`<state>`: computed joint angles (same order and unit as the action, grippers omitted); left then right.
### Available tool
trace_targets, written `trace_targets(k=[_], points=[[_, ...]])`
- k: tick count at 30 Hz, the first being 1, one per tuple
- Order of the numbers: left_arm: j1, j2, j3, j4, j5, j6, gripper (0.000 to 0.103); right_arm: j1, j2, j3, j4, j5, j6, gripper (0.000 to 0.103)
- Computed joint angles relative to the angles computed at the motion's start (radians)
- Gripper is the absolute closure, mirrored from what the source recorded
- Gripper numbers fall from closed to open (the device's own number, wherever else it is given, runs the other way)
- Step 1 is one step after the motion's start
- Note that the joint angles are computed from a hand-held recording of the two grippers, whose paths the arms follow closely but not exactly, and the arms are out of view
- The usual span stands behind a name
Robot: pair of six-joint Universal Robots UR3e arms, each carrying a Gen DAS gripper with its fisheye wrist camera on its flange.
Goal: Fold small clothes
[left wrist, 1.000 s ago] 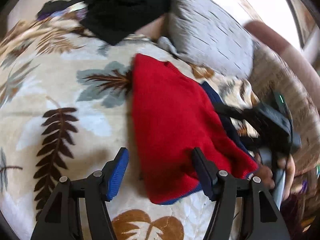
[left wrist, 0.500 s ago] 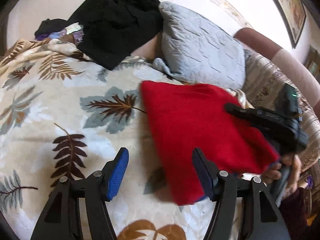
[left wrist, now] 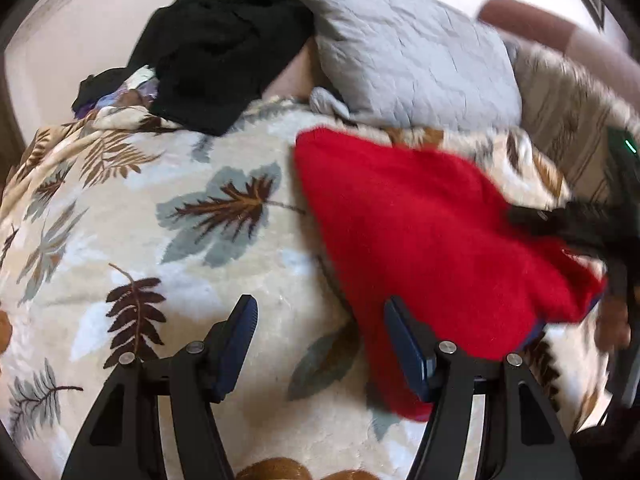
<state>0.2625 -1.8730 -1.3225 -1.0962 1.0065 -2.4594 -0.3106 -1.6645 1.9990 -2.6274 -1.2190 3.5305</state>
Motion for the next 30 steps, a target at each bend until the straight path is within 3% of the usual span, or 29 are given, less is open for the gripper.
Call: trace_targets(k=[4, 5, 7, 10, 13, 16, 18, 21, 26, 30], points=[[0.002, 0.022, -0.005, 0.022, -0.051, -0.011, 0.036, 0.071, -0.147, 0.039, -0.052, -0.127, -0.044, 0.074], [-0.004, 0.029, -0.014, 0.023, -0.054, -0.004, 0.034, 0.061, -0.177, 0.063, -0.085, -0.084, -0.068, 0.074], [-0.041, 0.020, -0.026, 0.029, -0.002, 0.013, 0.034, 0.007, -0.215, 0.086, -0.058, 0.104, -0.146, 0.074], [-0.070, 0.012, -0.064, 0.069, 0.051, 0.002, 0.034, 0.037, -0.139, 0.041, 0.049, 0.167, -0.210, 0.074], [-0.079, 0.012, -0.080, 0.080, 0.074, 0.019, 0.030, 0.096, -0.008, -0.051, 0.235, 0.049, -0.249, 0.078], [-0.085, 0.021, -0.108, 0.105, 0.082, 0.034, 0.029, 0.064, -0.031, -0.025, 0.261, 0.047, -0.284, 0.079], [-0.082, 0.024, -0.110, 0.101, 0.079, 0.047, 0.029, 0.091, -0.039, -0.037, 0.279, -0.053, -0.283, 0.079], [-0.084, 0.019, -0.107, 0.107, 0.082, 0.042, 0.029, 0.082, -0.029, -0.051, 0.301, -0.049, -0.275, 0.079], [-0.094, 0.030, -0.140, 0.171, 0.104, 0.047, 0.029, 0.097, 0.028, -0.205, 0.248, -0.113, -0.211, 0.079], [-0.098, 0.028, -0.147, 0.195, 0.108, 0.051, 0.029, 0.120, 0.240, -0.450, 0.275, -0.188, -0.159, 0.075]])
